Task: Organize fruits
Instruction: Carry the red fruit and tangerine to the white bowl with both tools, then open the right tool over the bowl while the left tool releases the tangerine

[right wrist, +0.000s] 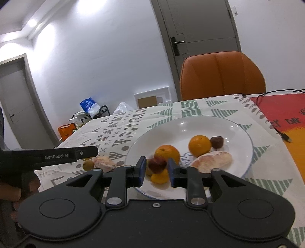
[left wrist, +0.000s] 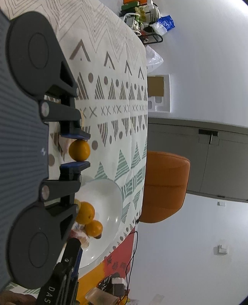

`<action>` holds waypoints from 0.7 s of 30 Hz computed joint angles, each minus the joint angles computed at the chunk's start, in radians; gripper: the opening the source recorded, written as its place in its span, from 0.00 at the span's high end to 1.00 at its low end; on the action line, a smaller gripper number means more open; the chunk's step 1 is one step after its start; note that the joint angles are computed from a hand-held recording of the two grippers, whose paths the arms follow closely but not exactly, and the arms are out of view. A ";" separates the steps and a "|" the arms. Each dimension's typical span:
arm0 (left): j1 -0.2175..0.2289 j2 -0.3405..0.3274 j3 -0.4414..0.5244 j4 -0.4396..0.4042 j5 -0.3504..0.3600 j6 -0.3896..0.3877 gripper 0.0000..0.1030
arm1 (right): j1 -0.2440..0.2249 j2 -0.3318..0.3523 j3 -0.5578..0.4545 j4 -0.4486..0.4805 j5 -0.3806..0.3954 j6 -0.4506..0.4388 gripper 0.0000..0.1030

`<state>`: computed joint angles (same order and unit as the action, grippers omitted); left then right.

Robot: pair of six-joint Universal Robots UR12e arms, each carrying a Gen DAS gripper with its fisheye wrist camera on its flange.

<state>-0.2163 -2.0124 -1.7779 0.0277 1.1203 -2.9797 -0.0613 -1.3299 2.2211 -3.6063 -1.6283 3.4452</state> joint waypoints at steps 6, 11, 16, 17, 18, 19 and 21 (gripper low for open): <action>-0.016 -0.003 0.007 -0.004 -0.013 0.014 0.78 | -0.010 -0.013 0.021 -0.014 -0.014 0.013 0.73; -0.029 -0.006 0.013 -0.006 -0.024 0.026 0.78 | -0.021 -0.024 0.040 -0.023 -0.015 0.025 0.73; -0.041 -0.010 0.018 -0.010 -0.035 0.040 0.78 | -0.025 -0.030 0.052 -0.028 -0.017 0.028 0.73; -0.042 -0.012 0.020 -0.012 -0.037 0.042 0.78 | -0.026 -0.032 0.054 -0.029 -0.017 0.029 0.73; -0.044 -0.012 0.021 -0.015 -0.038 0.044 0.78 | -0.027 -0.033 0.056 -0.030 -0.019 0.031 0.73; -0.046 -0.014 0.023 -0.017 -0.039 0.047 0.78 | -0.027 -0.035 0.059 -0.031 -0.021 0.033 0.73; -0.050 -0.017 0.026 -0.021 -0.040 0.050 0.78 | -0.029 -0.038 0.062 -0.032 -0.023 0.034 0.72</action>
<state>-0.2668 -2.0292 -1.7516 0.0068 1.0807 -2.9301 -0.0900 -1.3683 2.2835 -3.6386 -1.6510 3.4795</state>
